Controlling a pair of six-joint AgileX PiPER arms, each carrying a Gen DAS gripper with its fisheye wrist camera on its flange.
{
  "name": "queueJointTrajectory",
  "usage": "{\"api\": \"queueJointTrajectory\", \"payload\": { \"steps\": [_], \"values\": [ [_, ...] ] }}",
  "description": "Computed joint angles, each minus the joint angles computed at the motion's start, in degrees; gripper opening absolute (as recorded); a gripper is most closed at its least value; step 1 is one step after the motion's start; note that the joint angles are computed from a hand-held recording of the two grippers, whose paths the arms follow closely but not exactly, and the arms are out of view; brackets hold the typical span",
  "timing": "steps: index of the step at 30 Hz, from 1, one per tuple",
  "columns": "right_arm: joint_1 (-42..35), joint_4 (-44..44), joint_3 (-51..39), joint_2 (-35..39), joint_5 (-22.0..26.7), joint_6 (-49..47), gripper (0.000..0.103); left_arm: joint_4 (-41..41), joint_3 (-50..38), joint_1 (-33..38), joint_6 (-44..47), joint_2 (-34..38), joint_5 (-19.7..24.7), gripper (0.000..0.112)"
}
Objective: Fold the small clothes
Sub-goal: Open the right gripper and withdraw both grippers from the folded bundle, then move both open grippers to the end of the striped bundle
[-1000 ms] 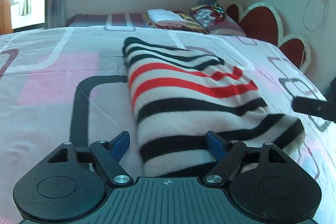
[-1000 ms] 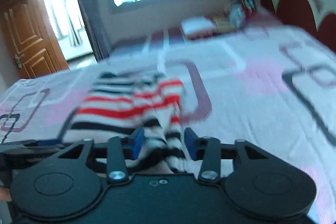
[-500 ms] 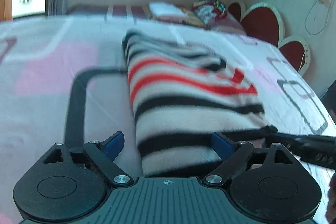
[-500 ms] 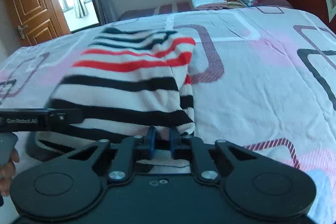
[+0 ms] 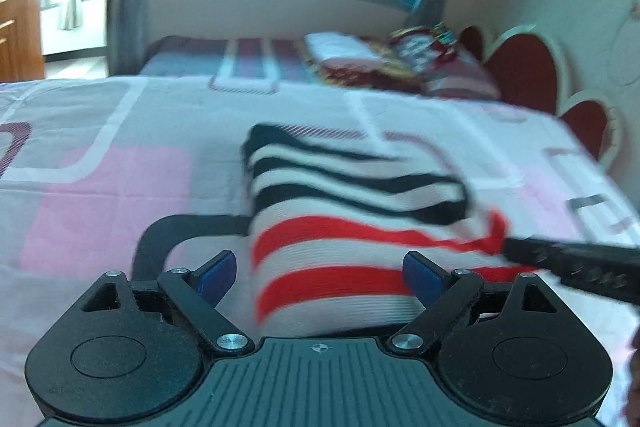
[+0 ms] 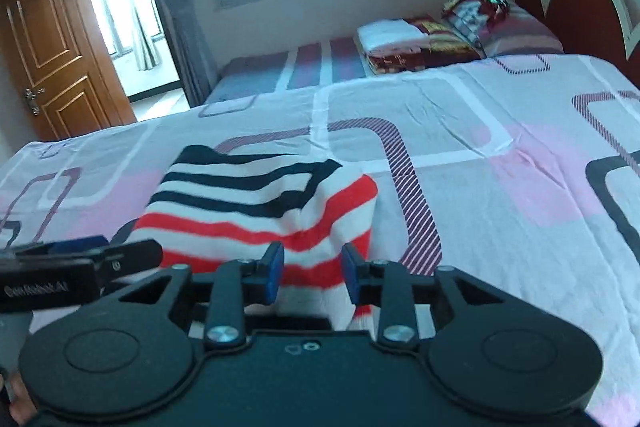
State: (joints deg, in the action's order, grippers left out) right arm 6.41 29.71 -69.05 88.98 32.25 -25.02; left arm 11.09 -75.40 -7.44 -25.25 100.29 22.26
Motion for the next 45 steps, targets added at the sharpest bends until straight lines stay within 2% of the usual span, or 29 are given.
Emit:
{"api": "queueJointTrajectory", "payload": {
  "steps": [2, 4, 6, 11, 15, 20, 23, 29, 31, 34, 36, 45],
  "values": [
    [0.5, -0.7, -0.6, 1.5, -1.1, -0.7, 0.028, -1.6, -0.4, 0.6, -0.1, 1.8, 1.1, 0.090],
    [1.8, -5.6, -1.2, 3.7, -2.0, 0.7, 0.022, -11.6, -0.4, 2.7, 5.4, 2.6, 1.0, 0.090],
    [1.5, -4.4, -0.3, 5.4, -4.0, -1.4, 0.023, -16.5, -1.7, 3.6, 9.3, 3.2, 2.5, 0.090],
    [0.5, 0.5, -4.1, 6.5, -1.8, -5.7, 0.024, -11.0, -5.0, 3.1, 2.3, 3.6, 1.9, 0.090],
    [0.4, 2.6, -8.5, 9.2, -1.2, -6.9, 0.027, -10.9, -12.4, 3.7, 2.5, 8.5, 4.5, 0.090],
    [1.5, -0.8, -18.8, 17.3, 3.3, -4.6, 0.029, -7.1, -19.4, 4.0, -1.0, 14.8, 9.3, 0.090],
    [2.8, -3.7, -21.7, 20.6, 3.4, -4.0, 0.029, -10.2, -21.6, 5.3, -0.5, 16.7, 11.1, 0.090],
    [3.5, -5.9, -27.2, 25.6, 4.2, -3.4, 0.031, -5.6, -25.2, 3.8, -3.8, 19.2, 13.5, 0.090],
    [3.3, -5.0, -27.0, 25.9, 3.6, -4.6, 0.031, -5.8, -24.2, 3.9, -4.0, 18.5, 13.2, 0.090],
    [2.8, -5.2, -27.4, 25.3, 5.3, -2.8, 0.031, -5.4, -21.3, 3.8, -5.1, 16.1, 12.0, 0.090],
    [2.7, -4.3, -25.2, 22.9, 5.5, -4.0, 0.035, -5.9, -19.2, 4.0, -4.9, 14.5, 11.0, 0.090],
    [1.5, 3.1, -11.8, 10.5, 4.2, -11.2, 0.035, -4.9, -9.9, 2.2, -3.8, 8.9, 7.0, 0.090]
  ]
}}
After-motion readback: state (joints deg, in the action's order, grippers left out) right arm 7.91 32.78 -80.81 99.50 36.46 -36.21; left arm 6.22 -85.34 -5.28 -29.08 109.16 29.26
